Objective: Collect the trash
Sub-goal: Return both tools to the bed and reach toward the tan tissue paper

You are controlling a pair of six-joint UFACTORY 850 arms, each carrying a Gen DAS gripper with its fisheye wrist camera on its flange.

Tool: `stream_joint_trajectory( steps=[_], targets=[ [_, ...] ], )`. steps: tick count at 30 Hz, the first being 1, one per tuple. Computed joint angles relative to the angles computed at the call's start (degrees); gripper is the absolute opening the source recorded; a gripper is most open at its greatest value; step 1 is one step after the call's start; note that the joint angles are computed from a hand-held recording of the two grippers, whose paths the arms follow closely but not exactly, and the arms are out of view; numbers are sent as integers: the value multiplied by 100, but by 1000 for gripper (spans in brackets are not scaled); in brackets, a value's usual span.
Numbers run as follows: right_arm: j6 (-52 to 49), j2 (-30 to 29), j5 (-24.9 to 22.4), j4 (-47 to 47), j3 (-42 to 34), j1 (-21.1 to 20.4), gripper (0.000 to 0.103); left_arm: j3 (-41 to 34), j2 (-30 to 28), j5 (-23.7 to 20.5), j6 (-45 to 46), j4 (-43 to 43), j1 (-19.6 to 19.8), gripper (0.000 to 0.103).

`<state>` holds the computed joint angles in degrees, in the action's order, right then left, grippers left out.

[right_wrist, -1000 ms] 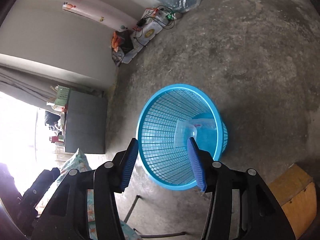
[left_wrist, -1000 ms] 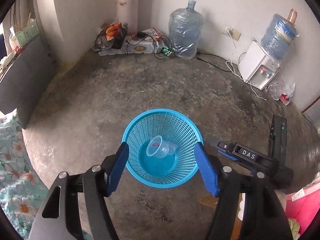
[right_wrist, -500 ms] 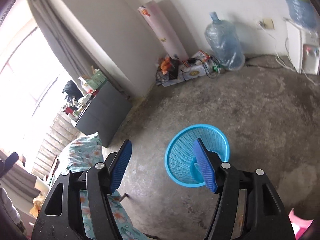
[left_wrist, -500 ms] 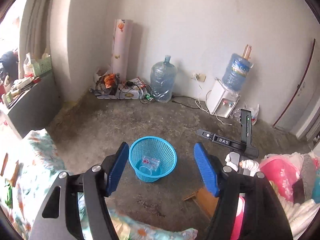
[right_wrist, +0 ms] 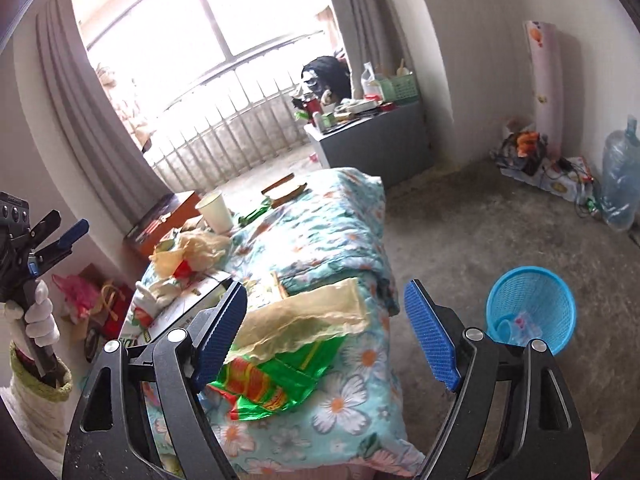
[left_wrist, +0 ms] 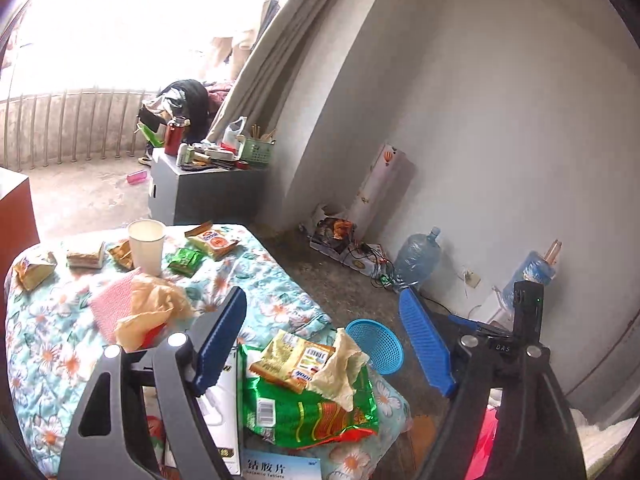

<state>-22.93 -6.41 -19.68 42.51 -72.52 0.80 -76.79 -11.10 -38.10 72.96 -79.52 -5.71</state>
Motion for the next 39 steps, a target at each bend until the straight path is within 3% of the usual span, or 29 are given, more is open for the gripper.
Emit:
stream_joint_trajectory(
  steps=[6, 12, 17, 20, 24, 27, 30, 32, 35, 39],
  targets=[
    [1771, -341, -155, -1866, -297, 660, 77, 952, 459, 381, 419, -484, 515, 77],
    [2523, -547, -98, -3086, -440, 1247, 76, 1087, 378, 830, 269, -66, 734, 77],
    [3366, -767, -207, -4747, -692, 1661, 75, 496, -142, 671, -149, 518, 833, 73],
    [3567, -939, -363, -5273, -866, 1827, 73, -226, -692, 446, -592, 1363, 768, 66],
    [3720, -1128, -499, -5519, -1027, 1939, 68, -1304, -1544, -93, -1432, 2615, 597, 65],
    [3924, -1234, -605, -5698, -1149, 1980, 66, -1893, -2025, -122, -2065, 3613, 404, 55],
    [3951, -1184, -521, -5577, -1131, 1964, 66, -2266, -2319, -155, -2546, 4246, 290, 37],
    [3975, -1121, -430, -5462, -1073, 1936, 65, -2387, -2405, -146, -2659, 4424, 252, 18],
    [3956, -991, -281, -5142, -938, 1851, 64, -2430, -2420, -21, -2669, 4539, 222, 0],
    [3916, -733, -19, -4728, -660, 1713, 63, -2333, -2265, 268, -2414, 4290, 218, 0]
  ],
)
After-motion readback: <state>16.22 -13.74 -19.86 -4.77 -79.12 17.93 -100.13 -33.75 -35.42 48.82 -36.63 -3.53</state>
